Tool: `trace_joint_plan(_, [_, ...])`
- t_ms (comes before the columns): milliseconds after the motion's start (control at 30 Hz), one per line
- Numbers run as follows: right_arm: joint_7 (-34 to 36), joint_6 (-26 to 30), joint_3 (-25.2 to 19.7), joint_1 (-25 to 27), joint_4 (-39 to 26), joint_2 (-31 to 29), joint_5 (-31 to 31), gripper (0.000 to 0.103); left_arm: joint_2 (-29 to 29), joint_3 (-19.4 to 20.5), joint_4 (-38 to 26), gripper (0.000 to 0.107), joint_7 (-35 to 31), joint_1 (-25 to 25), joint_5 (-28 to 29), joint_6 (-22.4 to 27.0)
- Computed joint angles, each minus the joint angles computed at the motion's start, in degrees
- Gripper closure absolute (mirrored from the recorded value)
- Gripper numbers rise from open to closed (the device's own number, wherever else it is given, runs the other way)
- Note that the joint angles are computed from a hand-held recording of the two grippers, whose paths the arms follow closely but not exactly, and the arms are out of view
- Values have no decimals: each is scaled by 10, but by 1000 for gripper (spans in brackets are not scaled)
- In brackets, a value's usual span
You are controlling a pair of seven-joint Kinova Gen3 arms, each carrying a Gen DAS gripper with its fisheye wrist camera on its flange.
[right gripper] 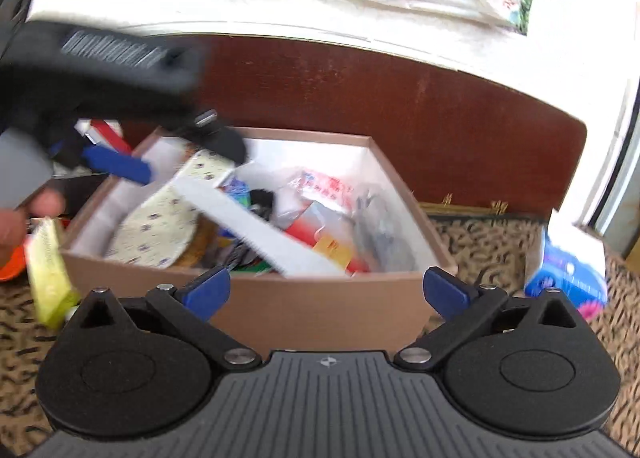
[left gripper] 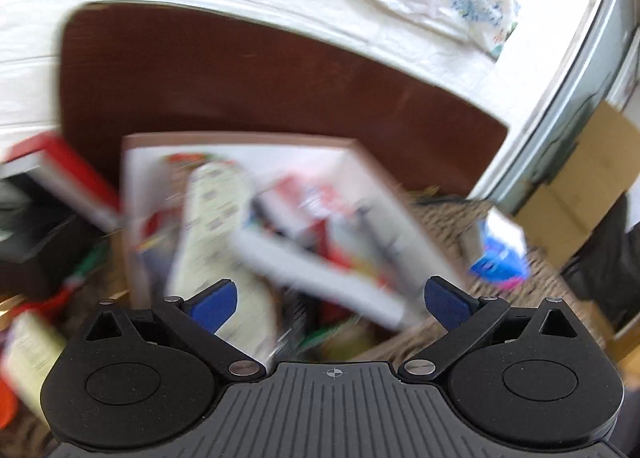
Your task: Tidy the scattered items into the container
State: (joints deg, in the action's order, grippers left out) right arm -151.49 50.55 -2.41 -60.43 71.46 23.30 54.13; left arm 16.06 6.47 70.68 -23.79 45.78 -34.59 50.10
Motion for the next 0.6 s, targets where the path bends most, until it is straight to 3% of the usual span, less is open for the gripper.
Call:
trace_joint_plan(100, [33,18,-14,3,-15,-7,-32,1,-21,4,30,4,35,41,-43,62])
trace_joint_plan(267, [27,46,-36,-16,2,-41,-67,1,-33,39,58,4,95,84,-92,157])
trace_joint_plan(433, [11,111,-52,-51,-1,-51,-45,1,-33,66,71,4,145,125,-144,237])
trace_joint_plan(600, [-22,167,-68,-77,-3,-62,-22,1,-39,86,81,4,173,151,-181,275])
